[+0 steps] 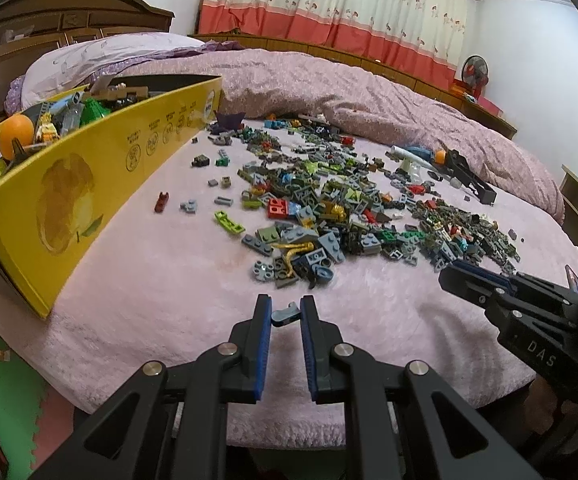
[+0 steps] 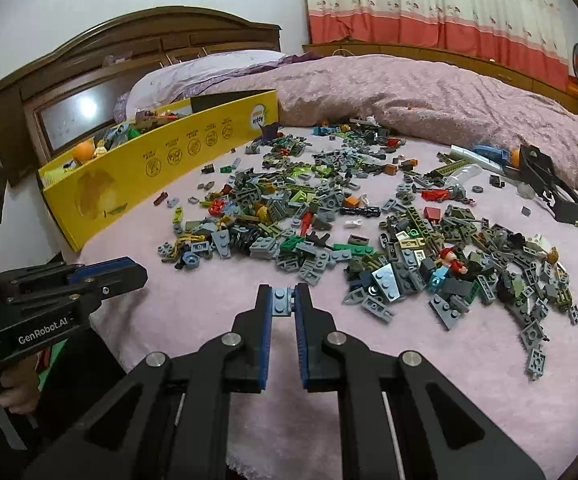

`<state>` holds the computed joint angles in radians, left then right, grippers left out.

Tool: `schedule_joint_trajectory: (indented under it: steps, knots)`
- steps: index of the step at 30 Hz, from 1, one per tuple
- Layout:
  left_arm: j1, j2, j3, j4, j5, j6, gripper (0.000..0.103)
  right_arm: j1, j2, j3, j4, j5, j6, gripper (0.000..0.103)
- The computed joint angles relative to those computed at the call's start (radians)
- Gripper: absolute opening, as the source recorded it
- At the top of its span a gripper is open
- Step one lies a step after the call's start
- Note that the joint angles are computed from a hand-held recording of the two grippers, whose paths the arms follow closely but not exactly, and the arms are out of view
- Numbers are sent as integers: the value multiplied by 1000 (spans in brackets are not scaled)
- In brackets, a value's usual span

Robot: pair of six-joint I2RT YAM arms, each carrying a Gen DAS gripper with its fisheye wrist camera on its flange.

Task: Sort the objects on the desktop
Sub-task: 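Carry both small grey pieces toward the yellow box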

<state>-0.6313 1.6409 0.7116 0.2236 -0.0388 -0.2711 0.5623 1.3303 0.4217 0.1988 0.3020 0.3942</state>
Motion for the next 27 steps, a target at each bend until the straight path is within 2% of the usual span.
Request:
schedule_joint_trajectory:
  steps: [27]
  knots:
    - [49, -88, 0, -24, -1, 21, 15, 56, -2, 63, -38, 6, -23, 12]
